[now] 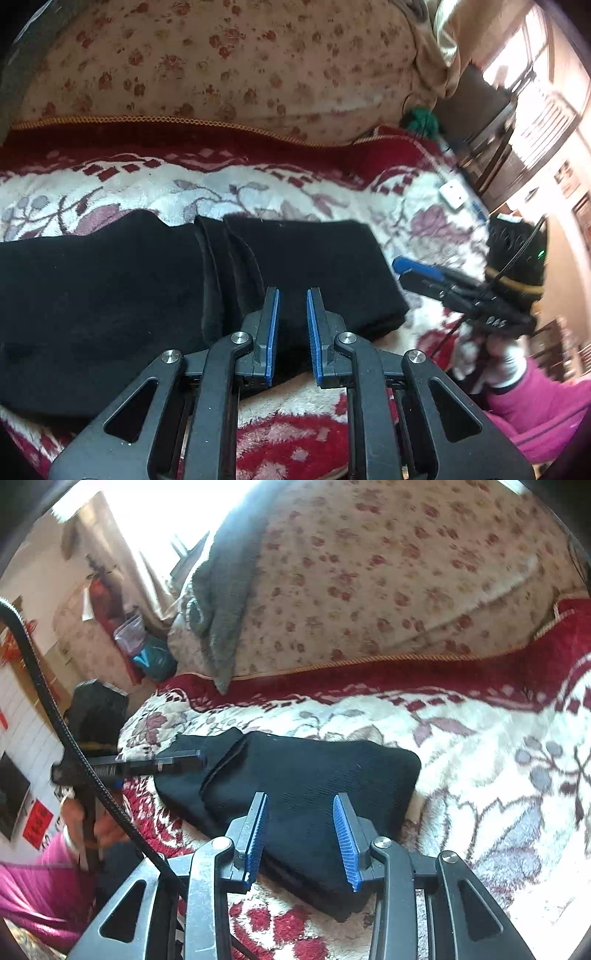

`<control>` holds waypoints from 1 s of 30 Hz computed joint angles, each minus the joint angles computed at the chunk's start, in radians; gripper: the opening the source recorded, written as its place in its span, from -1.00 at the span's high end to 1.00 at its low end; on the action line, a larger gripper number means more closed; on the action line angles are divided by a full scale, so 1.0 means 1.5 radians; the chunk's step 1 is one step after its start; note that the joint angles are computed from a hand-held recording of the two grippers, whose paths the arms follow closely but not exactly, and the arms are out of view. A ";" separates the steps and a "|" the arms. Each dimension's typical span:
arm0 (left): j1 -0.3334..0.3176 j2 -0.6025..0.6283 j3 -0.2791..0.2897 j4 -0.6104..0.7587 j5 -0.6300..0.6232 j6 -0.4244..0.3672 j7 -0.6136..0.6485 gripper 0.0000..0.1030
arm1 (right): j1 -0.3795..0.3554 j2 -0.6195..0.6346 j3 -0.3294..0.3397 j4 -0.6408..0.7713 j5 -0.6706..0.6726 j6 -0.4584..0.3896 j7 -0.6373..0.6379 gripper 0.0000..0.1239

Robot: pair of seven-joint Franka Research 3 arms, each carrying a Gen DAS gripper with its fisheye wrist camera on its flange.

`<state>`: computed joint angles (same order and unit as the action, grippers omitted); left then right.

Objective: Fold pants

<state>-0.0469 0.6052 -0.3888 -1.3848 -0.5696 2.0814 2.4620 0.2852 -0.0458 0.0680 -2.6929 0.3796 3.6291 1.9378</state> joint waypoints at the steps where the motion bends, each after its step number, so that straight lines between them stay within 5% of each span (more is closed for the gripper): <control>1: -0.006 -0.007 0.004 -0.012 0.007 0.014 -0.004 0.75 | 0.000 0.002 -0.002 0.000 -0.008 0.002 0.008 0.44; 21: -0.020 -0.025 0.016 -0.063 0.078 0.087 -0.054 0.75 | -0.008 0.009 -0.010 -0.010 -0.081 0.018 0.069 0.35; 25: -0.007 -0.024 0.008 -0.061 0.065 0.071 -0.054 0.28 | -0.004 0.005 0.002 -0.003 -0.035 0.003 0.014 0.34; 30: -0.022 -0.023 0.008 -0.066 0.073 0.092 -0.059 0.26 | -0.010 0.016 -0.011 -0.001 -0.078 0.011 0.057 0.33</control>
